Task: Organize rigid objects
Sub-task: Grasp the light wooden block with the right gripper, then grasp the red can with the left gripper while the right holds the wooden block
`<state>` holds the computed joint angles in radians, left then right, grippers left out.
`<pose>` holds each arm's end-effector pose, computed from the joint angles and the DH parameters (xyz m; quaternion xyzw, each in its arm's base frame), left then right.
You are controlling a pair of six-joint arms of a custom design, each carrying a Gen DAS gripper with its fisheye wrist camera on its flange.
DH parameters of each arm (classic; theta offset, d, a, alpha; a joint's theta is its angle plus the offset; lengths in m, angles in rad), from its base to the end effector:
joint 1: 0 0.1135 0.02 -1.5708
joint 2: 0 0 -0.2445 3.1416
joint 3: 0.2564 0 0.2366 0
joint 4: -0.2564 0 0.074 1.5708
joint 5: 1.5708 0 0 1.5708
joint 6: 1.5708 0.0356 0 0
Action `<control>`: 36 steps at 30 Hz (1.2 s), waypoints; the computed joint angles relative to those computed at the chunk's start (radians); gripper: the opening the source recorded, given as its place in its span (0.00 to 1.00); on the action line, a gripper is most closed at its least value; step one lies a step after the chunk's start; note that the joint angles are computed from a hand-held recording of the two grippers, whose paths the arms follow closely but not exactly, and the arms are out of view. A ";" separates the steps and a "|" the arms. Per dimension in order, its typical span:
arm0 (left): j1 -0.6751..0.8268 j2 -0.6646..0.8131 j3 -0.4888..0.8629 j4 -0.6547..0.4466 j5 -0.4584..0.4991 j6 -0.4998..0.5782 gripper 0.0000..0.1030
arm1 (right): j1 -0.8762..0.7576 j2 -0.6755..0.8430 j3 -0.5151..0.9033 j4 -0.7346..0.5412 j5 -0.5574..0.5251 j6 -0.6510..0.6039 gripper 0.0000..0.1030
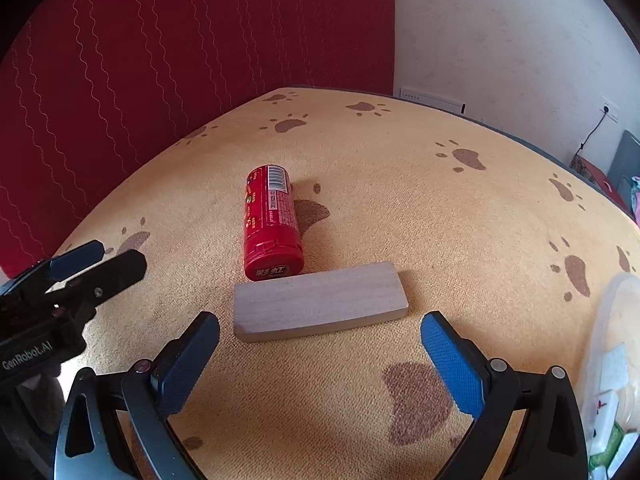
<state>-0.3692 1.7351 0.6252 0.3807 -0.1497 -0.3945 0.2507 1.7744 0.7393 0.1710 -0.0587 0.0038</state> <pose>0.2789 -0.1022 0.1037 -0.0421 0.9097 -0.0885 0.4034 0.2988 0.0787 0.1035 -0.1256 0.9294 0.0712 0.3396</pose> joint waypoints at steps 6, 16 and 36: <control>0.009 0.005 0.003 -0.002 0.003 -0.009 0.79 | 0.018 0.050 0.058 -0.046 0.018 -0.011 1.00; 0.019 0.016 0.013 -0.016 0.021 -0.015 0.79 | 0.043 0.072 0.085 -0.062 0.070 -0.020 0.95; 0.020 0.044 0.042 -0.031 0.095 0.028 0.79 | -0.034 -0.159 -0.178 0.053 0.042 0.100 0.92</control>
